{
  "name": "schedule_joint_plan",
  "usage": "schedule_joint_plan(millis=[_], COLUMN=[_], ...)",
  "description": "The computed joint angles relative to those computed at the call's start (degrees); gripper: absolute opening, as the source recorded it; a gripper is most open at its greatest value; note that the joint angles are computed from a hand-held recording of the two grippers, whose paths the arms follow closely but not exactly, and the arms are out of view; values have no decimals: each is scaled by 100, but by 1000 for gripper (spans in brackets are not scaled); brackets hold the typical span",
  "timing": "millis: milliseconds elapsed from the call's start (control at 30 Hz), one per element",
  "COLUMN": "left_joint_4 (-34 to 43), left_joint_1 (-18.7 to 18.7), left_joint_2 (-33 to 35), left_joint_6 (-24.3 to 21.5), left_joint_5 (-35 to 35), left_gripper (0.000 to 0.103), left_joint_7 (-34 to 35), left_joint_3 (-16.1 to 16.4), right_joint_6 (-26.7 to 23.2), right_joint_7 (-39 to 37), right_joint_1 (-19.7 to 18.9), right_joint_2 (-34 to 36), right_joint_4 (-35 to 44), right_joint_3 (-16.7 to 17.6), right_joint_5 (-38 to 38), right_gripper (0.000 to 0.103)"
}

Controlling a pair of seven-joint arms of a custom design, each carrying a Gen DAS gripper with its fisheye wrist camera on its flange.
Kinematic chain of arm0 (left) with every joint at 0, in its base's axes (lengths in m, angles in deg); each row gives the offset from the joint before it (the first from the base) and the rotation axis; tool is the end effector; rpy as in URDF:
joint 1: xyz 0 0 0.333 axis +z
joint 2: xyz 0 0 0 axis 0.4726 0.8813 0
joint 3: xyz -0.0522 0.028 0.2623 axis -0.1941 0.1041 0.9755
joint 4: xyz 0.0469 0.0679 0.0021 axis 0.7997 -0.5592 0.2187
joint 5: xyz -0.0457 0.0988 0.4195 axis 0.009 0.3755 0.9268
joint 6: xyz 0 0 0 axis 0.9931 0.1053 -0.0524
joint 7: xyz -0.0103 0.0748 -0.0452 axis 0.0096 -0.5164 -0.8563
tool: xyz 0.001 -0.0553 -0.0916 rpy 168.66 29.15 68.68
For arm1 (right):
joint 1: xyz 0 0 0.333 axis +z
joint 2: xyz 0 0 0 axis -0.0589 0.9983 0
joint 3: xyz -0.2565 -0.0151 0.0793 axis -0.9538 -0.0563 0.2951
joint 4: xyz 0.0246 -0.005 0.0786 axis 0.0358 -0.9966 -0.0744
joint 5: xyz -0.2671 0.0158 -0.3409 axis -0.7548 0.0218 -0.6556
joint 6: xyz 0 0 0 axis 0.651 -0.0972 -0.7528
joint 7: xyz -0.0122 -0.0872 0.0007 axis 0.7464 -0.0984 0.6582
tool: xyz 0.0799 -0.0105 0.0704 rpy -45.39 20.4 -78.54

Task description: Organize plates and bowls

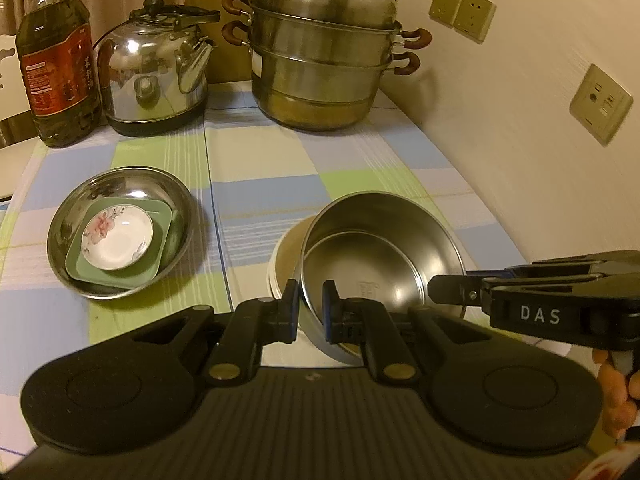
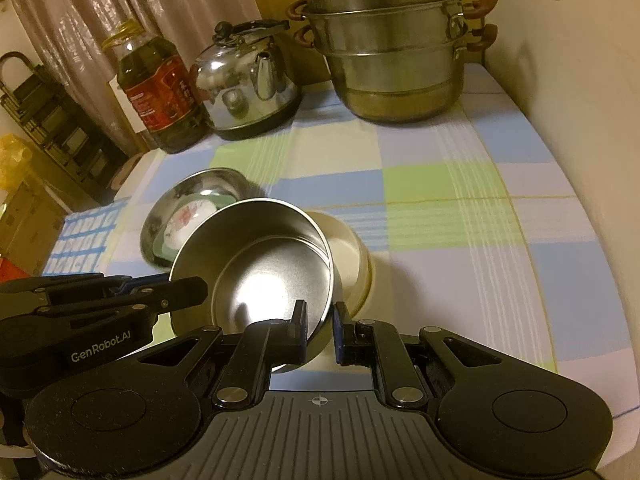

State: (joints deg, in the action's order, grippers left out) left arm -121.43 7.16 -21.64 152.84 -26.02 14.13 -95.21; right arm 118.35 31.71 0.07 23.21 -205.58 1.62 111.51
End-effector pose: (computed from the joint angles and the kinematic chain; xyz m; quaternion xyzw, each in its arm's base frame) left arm 0.4033 -0.2684 0.5184 -0.6995 0.6221 -0.2887 0.2008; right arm 0.4067 0.0256 0.5424 -0.7678 0.5410 -0.0381 0.3412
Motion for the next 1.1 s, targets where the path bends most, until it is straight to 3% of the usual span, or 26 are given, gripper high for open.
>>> schedule_joint_plan(millis=[433,1100], left_joint_4=[159,341], left_joint_1=[165,270], left_joint_2=[478,916], left_joint_6=[238,284], left_joint_5=[-133,-317], left_gripper=[10,10], left_joint_7=[251,574], left_joint_3=[164,157], right_joint_6=[254,334], right_joint_7=[130,402], right_joint_1=[110,139], right_joint_2=[821,1275], right_joint_4=[423,609], right_joint_3=[60,113], right_joint_5=[36,-112], right_gripper=[13,13])
